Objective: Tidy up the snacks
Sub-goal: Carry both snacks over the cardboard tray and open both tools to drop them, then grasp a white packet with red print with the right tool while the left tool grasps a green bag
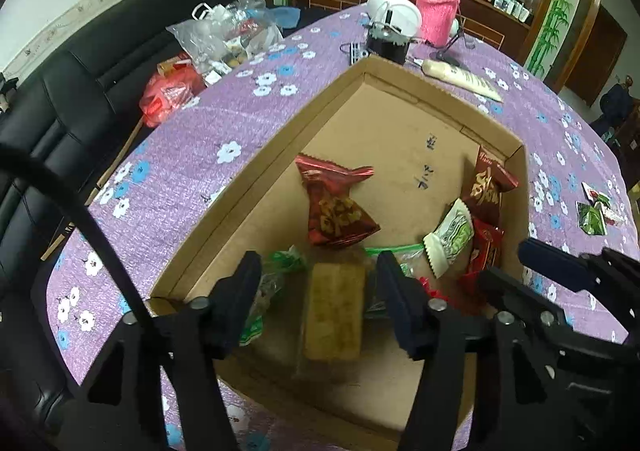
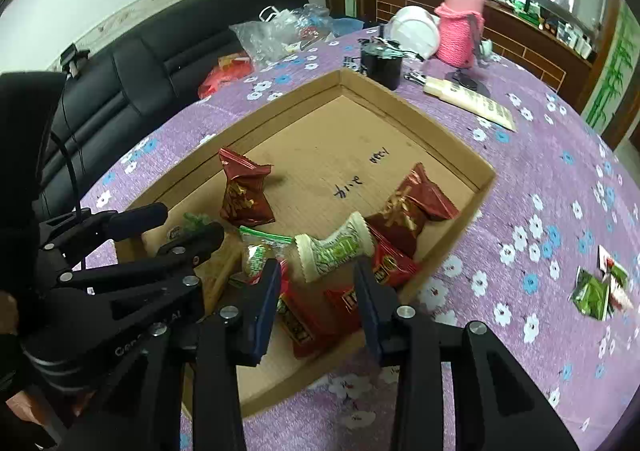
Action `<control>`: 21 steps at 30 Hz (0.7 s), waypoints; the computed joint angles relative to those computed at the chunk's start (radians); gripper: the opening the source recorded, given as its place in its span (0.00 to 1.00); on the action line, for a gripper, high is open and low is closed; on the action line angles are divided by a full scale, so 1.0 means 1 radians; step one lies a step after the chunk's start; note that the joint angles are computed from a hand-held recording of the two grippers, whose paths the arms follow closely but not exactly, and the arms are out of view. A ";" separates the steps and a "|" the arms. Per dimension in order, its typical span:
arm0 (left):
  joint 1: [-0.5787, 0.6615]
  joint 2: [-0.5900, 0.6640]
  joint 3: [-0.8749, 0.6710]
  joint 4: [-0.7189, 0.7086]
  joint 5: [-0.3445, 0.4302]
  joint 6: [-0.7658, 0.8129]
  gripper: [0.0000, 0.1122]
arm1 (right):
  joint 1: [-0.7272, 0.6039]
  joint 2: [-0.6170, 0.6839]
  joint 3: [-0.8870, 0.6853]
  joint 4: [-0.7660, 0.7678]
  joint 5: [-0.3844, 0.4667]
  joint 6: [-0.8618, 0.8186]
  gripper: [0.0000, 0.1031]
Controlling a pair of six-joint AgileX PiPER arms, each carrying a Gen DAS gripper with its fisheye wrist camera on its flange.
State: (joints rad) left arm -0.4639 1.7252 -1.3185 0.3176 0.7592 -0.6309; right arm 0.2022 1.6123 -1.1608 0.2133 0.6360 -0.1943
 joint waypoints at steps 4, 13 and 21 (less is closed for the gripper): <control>-0.038 -0.009 -0.007 0.076 0.011 -0.111 0.66 | -0.040 -0.042 0.045 0.038 -0.005 -0.041 0.44; -0.171 -0.024 -0.030 0.132 -0.005 -0.276 0.66 | -0.326 -0.143 0.184 0.263 0.010 -0.295 0.47; -0.340 0.100 -0.192 0.090 0.084 -0.178 0.66 | -0.773 -0.131 0.242 0.458 -0.003 -0.581 0.48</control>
State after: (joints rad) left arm -0.8036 1.8256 -1.5103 0.4079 0.8431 -0.8087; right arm -0.5709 1.4818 -0.9185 0.6712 0.6328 -0.7750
